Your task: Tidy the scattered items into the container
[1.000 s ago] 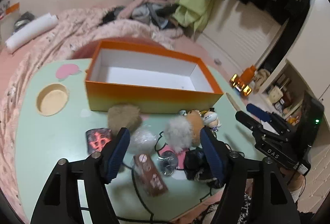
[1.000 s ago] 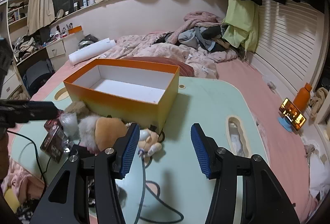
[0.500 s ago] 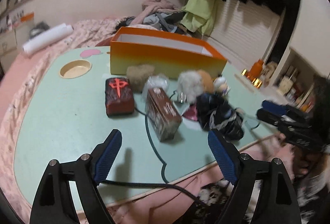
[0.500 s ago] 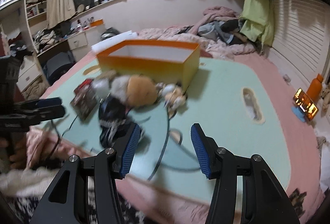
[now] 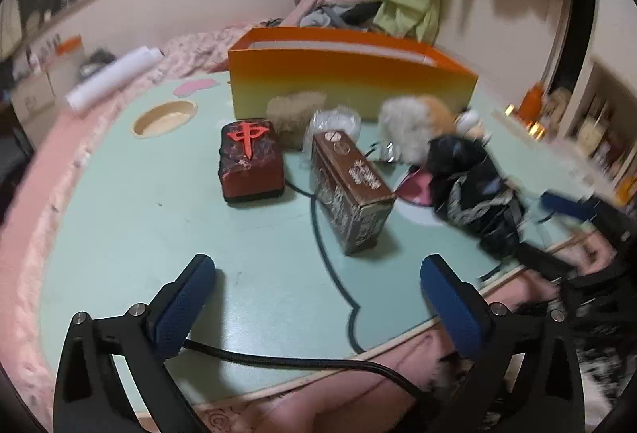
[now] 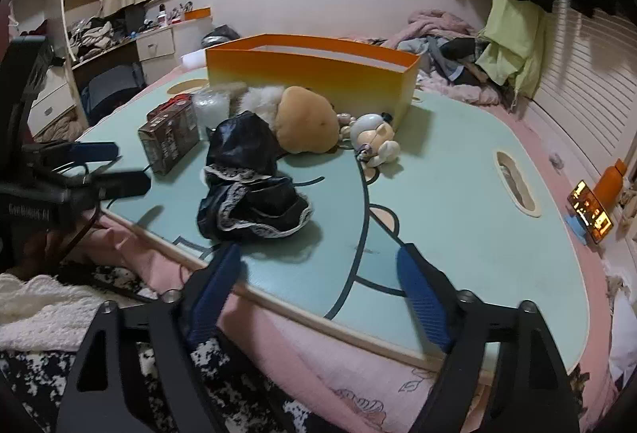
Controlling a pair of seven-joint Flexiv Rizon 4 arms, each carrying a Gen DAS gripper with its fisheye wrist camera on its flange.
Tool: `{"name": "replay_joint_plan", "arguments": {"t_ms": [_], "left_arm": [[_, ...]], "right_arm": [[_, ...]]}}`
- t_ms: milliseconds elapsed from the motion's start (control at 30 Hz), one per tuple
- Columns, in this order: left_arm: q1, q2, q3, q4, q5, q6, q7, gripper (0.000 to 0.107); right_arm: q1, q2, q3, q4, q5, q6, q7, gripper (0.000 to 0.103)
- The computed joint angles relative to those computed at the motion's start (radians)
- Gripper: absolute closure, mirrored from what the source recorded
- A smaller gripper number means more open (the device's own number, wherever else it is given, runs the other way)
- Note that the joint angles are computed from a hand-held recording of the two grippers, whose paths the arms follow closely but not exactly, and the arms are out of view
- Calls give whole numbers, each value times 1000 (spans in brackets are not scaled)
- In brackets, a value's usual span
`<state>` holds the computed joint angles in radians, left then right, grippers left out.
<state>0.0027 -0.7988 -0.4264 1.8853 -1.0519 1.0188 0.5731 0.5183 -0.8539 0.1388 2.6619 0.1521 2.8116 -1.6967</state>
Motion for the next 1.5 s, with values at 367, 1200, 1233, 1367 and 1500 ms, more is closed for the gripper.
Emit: {"name": "replay_joint_plan", "arguments": {"t_ms": [367, 1200, 1233, 1367, 1500], "left_arm": [[-1, -1, -1, 2, -16, 1, 39, 4], [8, -5, 3, -5, -4, -29, 59, 4], [10, -7, 4, -7, -1, -39, 61, 4], [16, -8, 0, -14, -32, -42, 51, 4], [58, -3, 1, -41, -44, -192, 25, 5]], "right_arm": [[-92, -57, 1, -25, -108, 72, -17, 0], [-118, -71, 2, -28, -151, 101, -35, 0], [-118, -72, 1, -29, -152, 102, -37, 0], [-124, -71, 1, -30, -159, 104, -37, 0], [-124, -71, 2, -29, -160, 105, -38, 0]]}}
